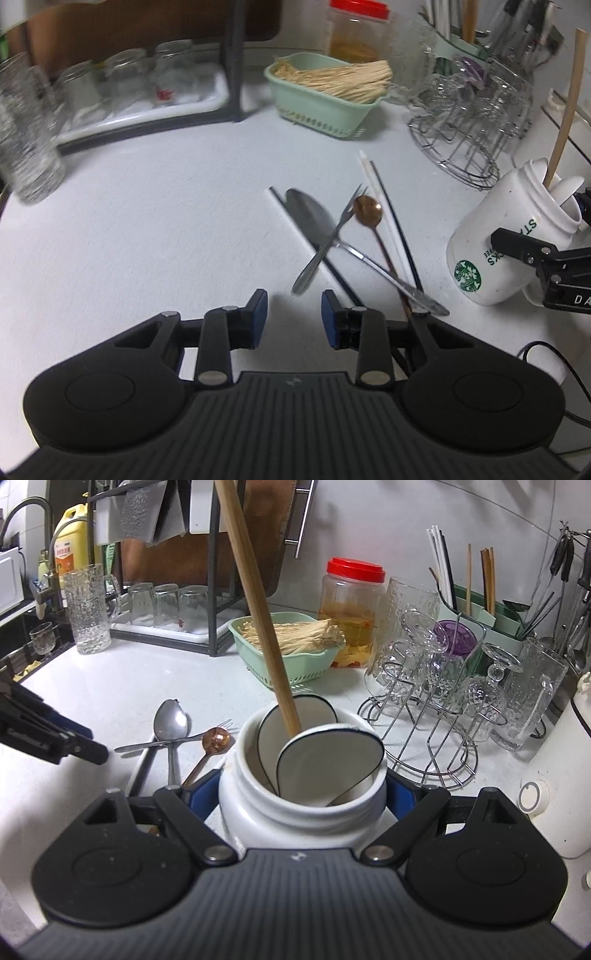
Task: Organize utensils
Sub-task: 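Move the left gripper to the silver fork and grasp it, then lift the silver fork with the left gripper toward the mug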
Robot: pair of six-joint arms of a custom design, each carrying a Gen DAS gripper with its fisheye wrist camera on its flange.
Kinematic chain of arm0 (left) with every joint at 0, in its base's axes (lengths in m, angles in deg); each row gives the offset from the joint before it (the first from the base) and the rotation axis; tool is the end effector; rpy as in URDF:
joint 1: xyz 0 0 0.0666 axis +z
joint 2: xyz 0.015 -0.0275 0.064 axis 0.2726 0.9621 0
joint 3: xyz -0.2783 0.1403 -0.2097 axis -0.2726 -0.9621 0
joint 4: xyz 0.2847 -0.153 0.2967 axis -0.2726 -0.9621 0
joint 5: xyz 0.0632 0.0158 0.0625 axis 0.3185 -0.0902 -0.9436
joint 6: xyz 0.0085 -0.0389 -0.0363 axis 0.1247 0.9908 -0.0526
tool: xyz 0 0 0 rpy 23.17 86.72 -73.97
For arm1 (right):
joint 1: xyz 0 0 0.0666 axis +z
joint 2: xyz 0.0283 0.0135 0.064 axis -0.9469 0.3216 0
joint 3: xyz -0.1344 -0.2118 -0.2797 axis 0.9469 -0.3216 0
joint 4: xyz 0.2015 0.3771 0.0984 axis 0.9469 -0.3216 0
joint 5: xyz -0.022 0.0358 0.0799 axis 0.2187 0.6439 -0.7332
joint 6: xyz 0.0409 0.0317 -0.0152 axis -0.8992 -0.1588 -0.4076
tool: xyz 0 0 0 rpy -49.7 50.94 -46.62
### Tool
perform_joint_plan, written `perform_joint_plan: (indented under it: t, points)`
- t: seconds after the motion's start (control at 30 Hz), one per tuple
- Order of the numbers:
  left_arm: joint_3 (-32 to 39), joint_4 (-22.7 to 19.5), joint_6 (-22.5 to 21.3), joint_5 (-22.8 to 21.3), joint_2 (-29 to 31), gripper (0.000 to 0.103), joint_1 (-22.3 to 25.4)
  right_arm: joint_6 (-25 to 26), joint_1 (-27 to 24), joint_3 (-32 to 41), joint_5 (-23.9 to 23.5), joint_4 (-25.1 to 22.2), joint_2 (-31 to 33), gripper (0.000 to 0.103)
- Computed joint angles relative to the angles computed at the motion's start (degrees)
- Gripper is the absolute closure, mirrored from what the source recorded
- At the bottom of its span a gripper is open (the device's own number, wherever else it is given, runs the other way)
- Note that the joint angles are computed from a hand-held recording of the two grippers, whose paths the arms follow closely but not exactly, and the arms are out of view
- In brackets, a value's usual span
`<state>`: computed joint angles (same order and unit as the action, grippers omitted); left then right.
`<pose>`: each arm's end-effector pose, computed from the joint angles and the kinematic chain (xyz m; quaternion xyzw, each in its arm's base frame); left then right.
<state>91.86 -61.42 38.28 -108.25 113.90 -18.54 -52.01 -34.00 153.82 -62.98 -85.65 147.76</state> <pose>0.3425 -0.2148 0.5568 -0.2306 0.9199 0.0082 0.3171 0.4547 0.3526 0.5742 -0.4356 0.7778 0.1562 0.4252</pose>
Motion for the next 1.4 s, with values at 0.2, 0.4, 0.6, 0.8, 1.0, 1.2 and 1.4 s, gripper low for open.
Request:
perform_joint_plan:
  t: [0.2,0.4,0.6,0.8,1.0,1.2,1.4]
  points:
    - [0.2,1.5,-8.1,1.8,1.4,0.075,2.3,-2.0,0.7,-0.4,2.6,0.3,-0.4,0.011]
    - [-0.9,2.6,-11.9,4.5,1.0,0.079,3.6,-3.3,1.1,-0.3,4.4,0.1,-0.3,0.011]
    - [-1.8,3.8,-13.6,4.7,0.3,0.079,4.1,-4.7,1.6,-0.8,6.3,0.5,-0.6,0.011]
    - [-1.6,3.9,-15.8,5.1,0.5,0.091,4.2,-5.2,1.9,-0.8,7.4,0.4,-0.6,0.011]
    - [-1.4,3.4,-15.3,5.9,0.2,0.096,4.0,-5.3,1.9,-0.8,7.6,0.5,-0.6,0.011]
    - [1.8,1.7,-12.2,4.3,1.0,0.096,3.2,-5.3,2.0,-0.8,7.7,0.4,-0.6,0.011]
    - [6.1,-0.6,-7.9,2.9,2.9,0.096,2.3,-4.7,1.8,-0.7,7.0,0.4,-0.5,0.011]
